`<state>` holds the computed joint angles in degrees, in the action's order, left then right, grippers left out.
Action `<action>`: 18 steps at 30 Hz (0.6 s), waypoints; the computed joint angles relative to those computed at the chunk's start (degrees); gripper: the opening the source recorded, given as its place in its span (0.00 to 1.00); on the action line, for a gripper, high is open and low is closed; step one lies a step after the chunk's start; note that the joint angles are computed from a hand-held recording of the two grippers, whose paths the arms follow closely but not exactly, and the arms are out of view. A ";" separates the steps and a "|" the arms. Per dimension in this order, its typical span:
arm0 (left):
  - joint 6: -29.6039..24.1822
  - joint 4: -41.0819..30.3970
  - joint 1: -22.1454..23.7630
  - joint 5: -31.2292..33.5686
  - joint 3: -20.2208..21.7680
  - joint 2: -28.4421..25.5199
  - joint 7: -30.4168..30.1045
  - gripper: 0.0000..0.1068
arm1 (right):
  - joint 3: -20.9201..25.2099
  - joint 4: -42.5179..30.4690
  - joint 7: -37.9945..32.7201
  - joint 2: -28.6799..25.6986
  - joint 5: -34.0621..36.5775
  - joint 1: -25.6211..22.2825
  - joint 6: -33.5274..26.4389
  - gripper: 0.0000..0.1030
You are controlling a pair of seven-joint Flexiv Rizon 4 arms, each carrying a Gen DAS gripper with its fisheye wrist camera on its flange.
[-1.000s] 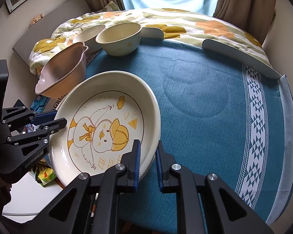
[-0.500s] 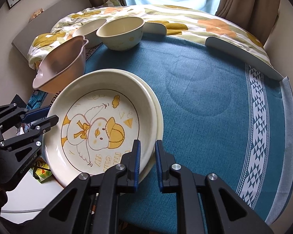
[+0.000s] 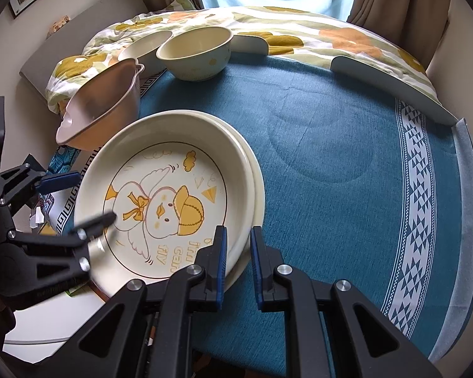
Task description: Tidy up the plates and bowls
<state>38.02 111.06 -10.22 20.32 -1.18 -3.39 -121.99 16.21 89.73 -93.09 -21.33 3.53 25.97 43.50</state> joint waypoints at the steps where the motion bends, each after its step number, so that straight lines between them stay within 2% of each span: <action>1: 0.28 0.06 -0.27 1.36 -0.01 0.45 -1.51 0.86 | 0.02 0.07 -0.08 0.13 0.12 -0.08 0.06 0.13; 7: -2.53 -1.78 -0.48 4.65 -0.43 2.27 -4.50 0.86 | 0.33 -0.26 -1.67 1.46 1.87 -1.23 0.72 0.13; 10: -3.05 -2.47 0.02 6.72 -0.51 5.10 -7.08 0.86 | 1.18 -3.19 -4.72 1.45 5.01 -2.41 0.70 0.13; 13: -1.08 -2.21 1.43 9.77 -0.73 9.74 -12.11 0.86 | 2.29 -8.69 -9.43 0.13 8.69 -3.21 -0.86 0.14; 14: -0.39 -1.97 2.24 10.91 -0.94 11.41 -14.44 0.87 | 2.48 -10.63 -10.68 -0.54 9.50 -3.11 -1.21 0.29; 15: 0.38 -1.56 3.22 11.64 -1.07 12.95 -16.67 0.94 | 2.72 -12.59 -11.91 -1.30 10.43 -3.02 -1.54 0.43; 16: 1.46 -0.87 4.29 12.02 -1.05 14.44 -18.83 0.96 | 3.20 -14.83 -13.43 -2.31 11.89 -3.14 -1.99 0.81; 17: 2.98 0.02 5.41 11.92 -0.83 15.72 -20.38 0.96 | 3.74 -16.87 -14.96 -3.31 13.43 -3.23 -2.41 1.00; 18: 4.20 0.87 6.49 11.01 -0.38 16.53 -21.13 0.96 | 3.97 -19.01 -15.99 -4.44 14.14 -2.92 -3.39 1.00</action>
